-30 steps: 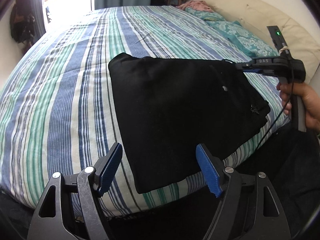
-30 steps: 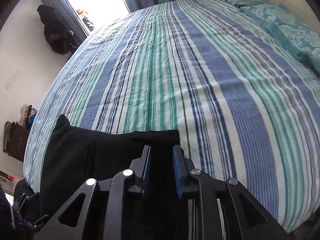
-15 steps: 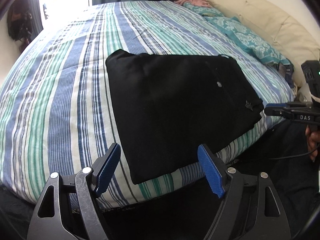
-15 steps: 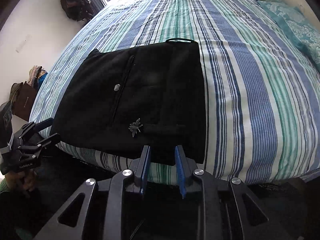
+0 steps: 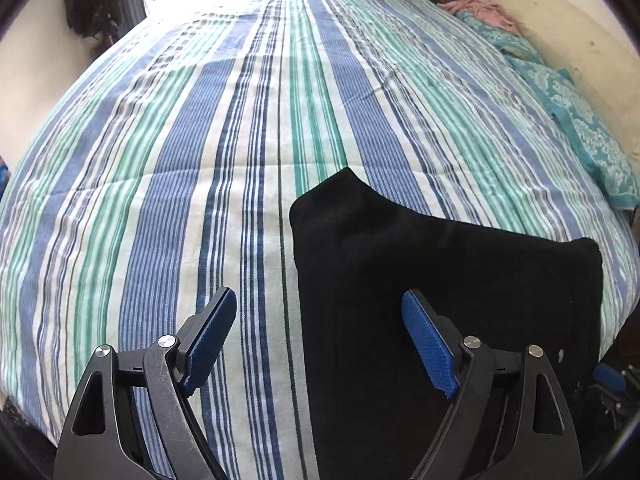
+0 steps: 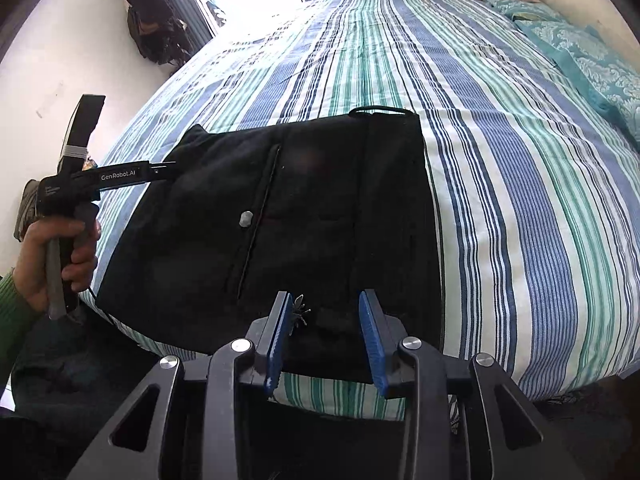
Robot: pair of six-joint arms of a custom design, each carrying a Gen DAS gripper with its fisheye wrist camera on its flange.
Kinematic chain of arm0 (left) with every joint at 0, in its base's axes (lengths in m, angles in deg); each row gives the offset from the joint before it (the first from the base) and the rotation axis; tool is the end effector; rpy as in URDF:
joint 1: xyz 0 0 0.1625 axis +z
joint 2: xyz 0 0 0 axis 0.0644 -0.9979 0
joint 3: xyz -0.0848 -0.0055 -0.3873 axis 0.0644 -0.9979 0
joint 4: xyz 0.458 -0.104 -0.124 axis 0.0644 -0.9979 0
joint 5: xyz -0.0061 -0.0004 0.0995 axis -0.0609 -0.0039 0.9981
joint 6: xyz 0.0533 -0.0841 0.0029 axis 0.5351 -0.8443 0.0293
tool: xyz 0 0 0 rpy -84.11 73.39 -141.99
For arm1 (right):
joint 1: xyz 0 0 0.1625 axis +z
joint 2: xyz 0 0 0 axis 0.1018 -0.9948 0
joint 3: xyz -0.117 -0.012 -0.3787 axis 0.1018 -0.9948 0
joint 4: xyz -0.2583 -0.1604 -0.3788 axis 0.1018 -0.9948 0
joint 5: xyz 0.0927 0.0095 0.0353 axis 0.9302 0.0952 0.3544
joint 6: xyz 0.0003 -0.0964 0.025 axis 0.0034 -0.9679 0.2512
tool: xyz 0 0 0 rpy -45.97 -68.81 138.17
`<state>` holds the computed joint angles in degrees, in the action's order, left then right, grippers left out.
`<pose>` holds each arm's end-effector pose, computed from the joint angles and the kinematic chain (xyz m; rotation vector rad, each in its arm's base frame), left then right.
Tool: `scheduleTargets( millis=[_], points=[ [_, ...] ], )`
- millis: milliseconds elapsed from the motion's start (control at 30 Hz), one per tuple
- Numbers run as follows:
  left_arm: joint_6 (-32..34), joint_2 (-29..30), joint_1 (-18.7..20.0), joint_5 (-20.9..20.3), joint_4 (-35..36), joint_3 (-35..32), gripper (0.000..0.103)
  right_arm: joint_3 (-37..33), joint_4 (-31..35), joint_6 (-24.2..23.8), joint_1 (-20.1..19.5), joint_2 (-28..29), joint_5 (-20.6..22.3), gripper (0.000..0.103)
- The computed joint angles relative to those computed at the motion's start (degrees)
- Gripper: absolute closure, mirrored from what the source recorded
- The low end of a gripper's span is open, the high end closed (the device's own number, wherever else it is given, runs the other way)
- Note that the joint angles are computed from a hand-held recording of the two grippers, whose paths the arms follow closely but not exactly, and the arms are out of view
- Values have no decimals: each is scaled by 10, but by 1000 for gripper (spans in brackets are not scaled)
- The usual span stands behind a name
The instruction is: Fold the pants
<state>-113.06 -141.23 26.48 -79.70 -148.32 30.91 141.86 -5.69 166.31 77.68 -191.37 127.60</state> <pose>-0.3557 -0.4335 0.0380 0.4832 2.4332 -0.4824 0.0676 -0.2549 0.3400 0.1391 -2.5626 0.6611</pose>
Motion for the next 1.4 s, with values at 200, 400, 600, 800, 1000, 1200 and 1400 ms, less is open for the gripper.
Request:
scheduleTargets(
  millis=[200, 400, 600, 800, 1000, 1200, 1400],
  points=[
    [13, -72, -78, -15, 35, 52, 11, 1, 6, -18, 60, -60, 58, 39],
    [-61, -104, -119, -44, 113, 75, 11, -1, 22, 5, 74, -61, 69, 34],
    [-82, -113, -139, -15, 161, 75, 11, 5, 19, 17, 72, -61, 65, 31],
    [-69, -121, -132, -16, 149, 80, 11, 3, 13, 18, 71, -57, 57, 22],
    [-26, -184, -14, -180, -71, 143, 11, -38, 47, -31, -142, -54, -141, 16],
    [22, -129, 57, -275, -150, 128, 11, -106, 116, -38, -255, 95, -249, 15],
    [22, -65, 64, -311, -198, 112, 22, -103, 148, -68, -286, 147, -325, 3]
  ],
)
